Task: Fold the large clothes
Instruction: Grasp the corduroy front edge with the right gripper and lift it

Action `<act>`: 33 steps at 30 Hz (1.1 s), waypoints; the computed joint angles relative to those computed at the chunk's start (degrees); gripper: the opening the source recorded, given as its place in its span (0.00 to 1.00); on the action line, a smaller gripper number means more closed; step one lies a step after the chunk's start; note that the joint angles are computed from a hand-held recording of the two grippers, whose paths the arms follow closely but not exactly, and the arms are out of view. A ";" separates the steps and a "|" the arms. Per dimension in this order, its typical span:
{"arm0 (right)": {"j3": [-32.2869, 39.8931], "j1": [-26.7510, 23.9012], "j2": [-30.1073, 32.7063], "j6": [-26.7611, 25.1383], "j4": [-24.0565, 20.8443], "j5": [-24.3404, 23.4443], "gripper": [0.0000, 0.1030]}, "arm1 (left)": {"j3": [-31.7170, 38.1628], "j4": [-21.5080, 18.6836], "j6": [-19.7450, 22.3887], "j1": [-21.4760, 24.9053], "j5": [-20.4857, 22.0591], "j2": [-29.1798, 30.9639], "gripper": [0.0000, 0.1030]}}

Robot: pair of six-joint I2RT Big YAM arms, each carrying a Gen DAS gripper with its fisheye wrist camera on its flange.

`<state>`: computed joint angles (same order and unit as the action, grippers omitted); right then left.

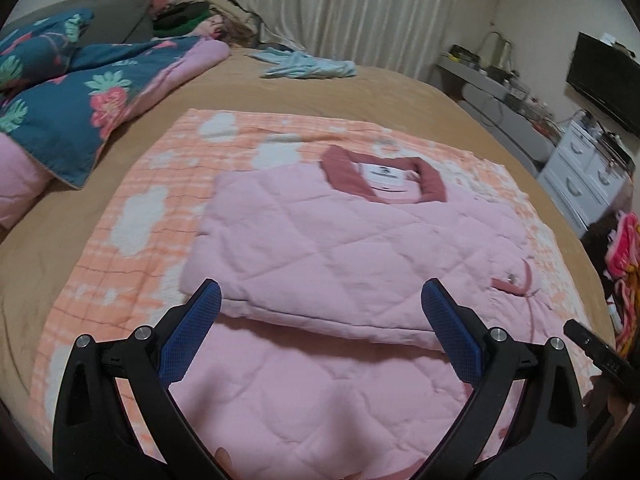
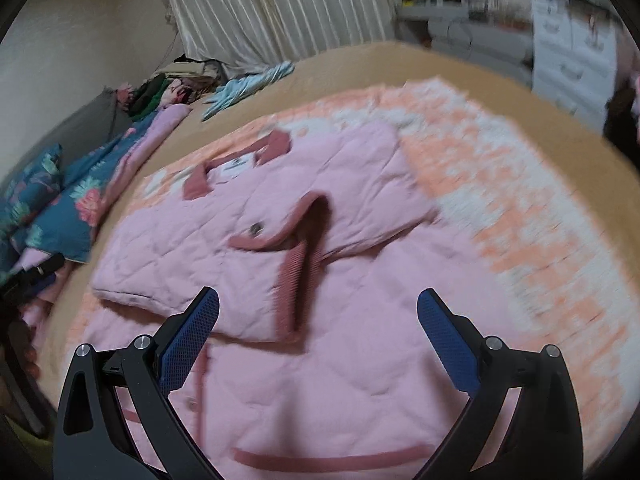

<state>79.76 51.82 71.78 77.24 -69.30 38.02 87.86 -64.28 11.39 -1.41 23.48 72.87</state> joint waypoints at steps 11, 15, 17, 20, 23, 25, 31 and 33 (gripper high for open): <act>-3.93 -7.24 3.88 -3.06 14.63 -12.66 0.96 | -1.87 2.12 1.58 3.37 -0.65 0.18 0.91; -3.75 -7.24 4.69 -2.84 14.63 -10.64 0.96 | -2.11 2.40 1.80 4.32 0.57 0.56 0.91; -4.05 -7.33 4.58 -3.40 15.50 -10.36 0.95 | -1.80 2.13 1.20 4.53 0.68 1.17 0.91; -6.48 -7.58 2.89 -6.04 20.93 -10.76 0.60 | -1.68 1.96 0.73 4.65 1.28 1.52 0.91; -6.52 -7.40 2.40 -8.48 22.64 -9.68 0.29 | -1.61 1.81 0.73 4.62 1.51 1.66 0.91; -3.82 -6.56 3.05 -13.13 21.15 -7.31 0.23 | -1.45 1.79 0.72 4.64 1.66 1.75 0.91; 6.88 -5.98 5.15 -30.18 17.99 -1.79 0.19 | 0.26 1.52 -0.29 3.99 1.68 3.03 0.91; 10.35 -6.56 5.84 -34.91 16.98 -1.00 0.19 | 1.36 1.06 -0.81 3.31 1.53 3.84 0.91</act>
